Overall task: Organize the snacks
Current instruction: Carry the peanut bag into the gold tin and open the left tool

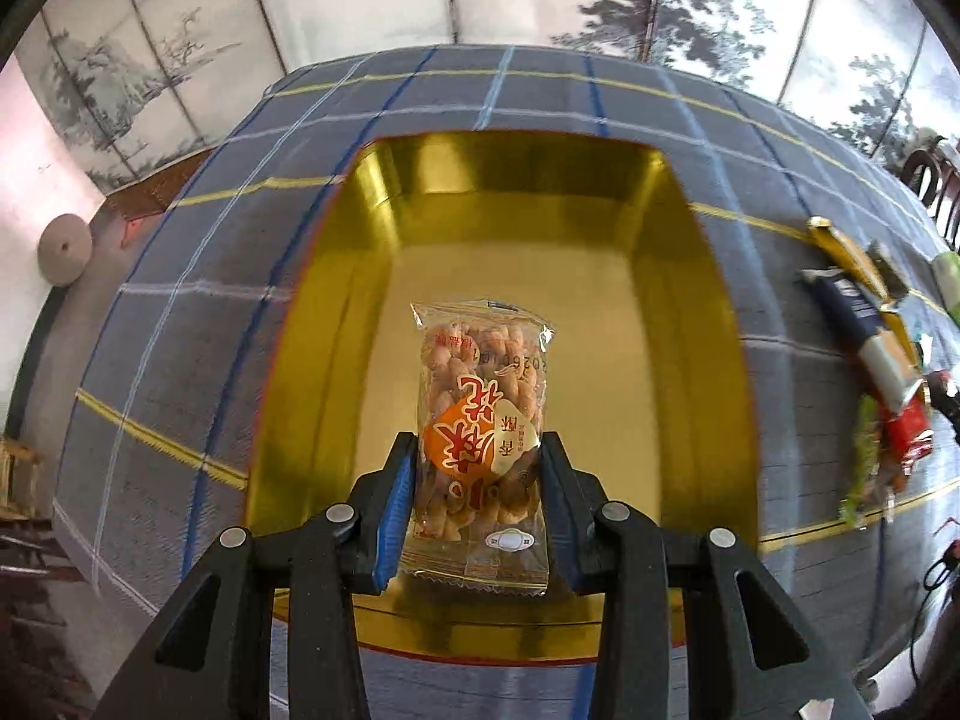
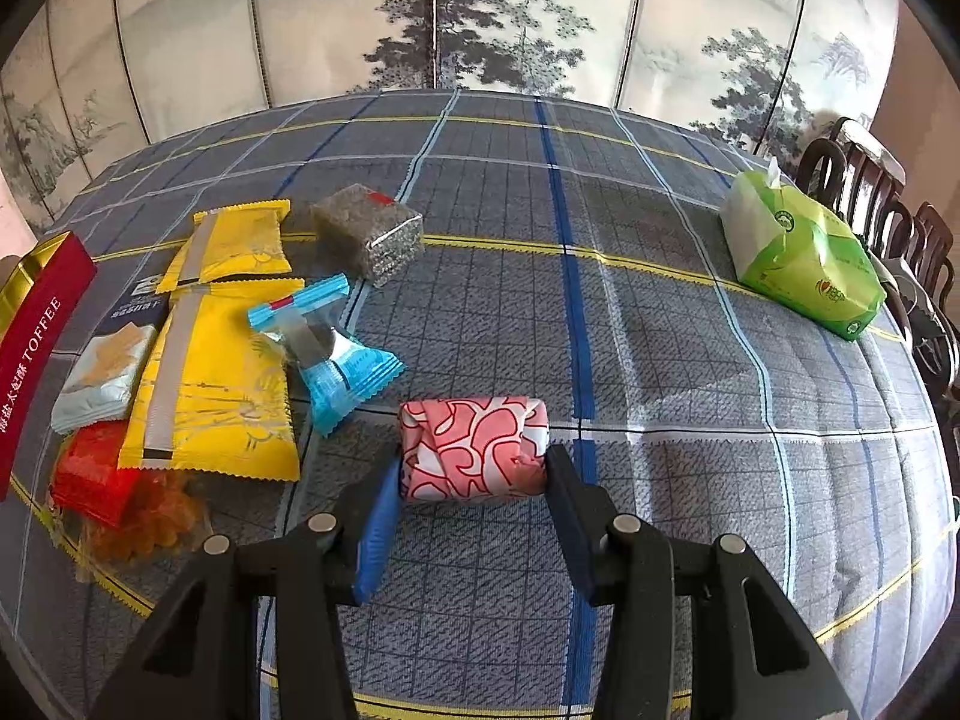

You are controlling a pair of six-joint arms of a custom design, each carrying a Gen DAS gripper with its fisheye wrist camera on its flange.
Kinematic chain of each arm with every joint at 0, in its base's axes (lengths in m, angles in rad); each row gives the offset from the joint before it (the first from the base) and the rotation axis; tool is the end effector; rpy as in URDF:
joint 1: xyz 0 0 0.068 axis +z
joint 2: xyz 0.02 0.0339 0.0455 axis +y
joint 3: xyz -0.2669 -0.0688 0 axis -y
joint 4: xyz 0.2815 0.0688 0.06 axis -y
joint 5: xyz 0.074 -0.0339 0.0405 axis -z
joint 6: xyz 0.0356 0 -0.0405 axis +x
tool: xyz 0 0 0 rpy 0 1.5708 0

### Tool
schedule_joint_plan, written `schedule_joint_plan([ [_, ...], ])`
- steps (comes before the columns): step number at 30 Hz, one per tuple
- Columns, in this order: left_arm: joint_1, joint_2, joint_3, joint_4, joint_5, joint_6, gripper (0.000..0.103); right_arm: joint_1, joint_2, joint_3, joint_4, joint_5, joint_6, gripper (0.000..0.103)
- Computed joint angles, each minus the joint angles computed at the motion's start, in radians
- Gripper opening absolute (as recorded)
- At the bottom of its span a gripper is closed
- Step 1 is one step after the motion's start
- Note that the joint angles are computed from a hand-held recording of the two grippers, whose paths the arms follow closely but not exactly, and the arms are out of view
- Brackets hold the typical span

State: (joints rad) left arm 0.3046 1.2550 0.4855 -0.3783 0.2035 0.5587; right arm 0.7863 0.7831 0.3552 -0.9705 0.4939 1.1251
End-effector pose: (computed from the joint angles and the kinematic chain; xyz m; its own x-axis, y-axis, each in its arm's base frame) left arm 0.2175 0.0608 0.1152 -0.8514 0.2765 -0.4458 0.2792 0.9583 0.0613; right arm 0.1037 0.0800 0.1358 -0.8105 0.3126 -0.4954 0.3841 0.9221 -0.0465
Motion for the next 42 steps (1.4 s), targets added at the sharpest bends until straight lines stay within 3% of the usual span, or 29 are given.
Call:
schedule_joint_plan([
  [11, 0.04, 0.094, 0.011, 0.057, -0.026, 0.043, 0.036, -0.015, 0.041, 0.018, 0.004, -0.011, 0.003, 0.047],
  [33, 0.036, 0.092, -0.008, 0.094, -0.071, 0.062, 0.04, -0.013, 0.056, 0.022, 0.009, -0.011, 0.014, 0.047],
  [42, 0.04, 0.009, -0.027, 0.074, -0.07, 0.072, 0.056, -0.011, 0.057, 0.022, 0.009, -0.006, 0.022, 0.047],
])
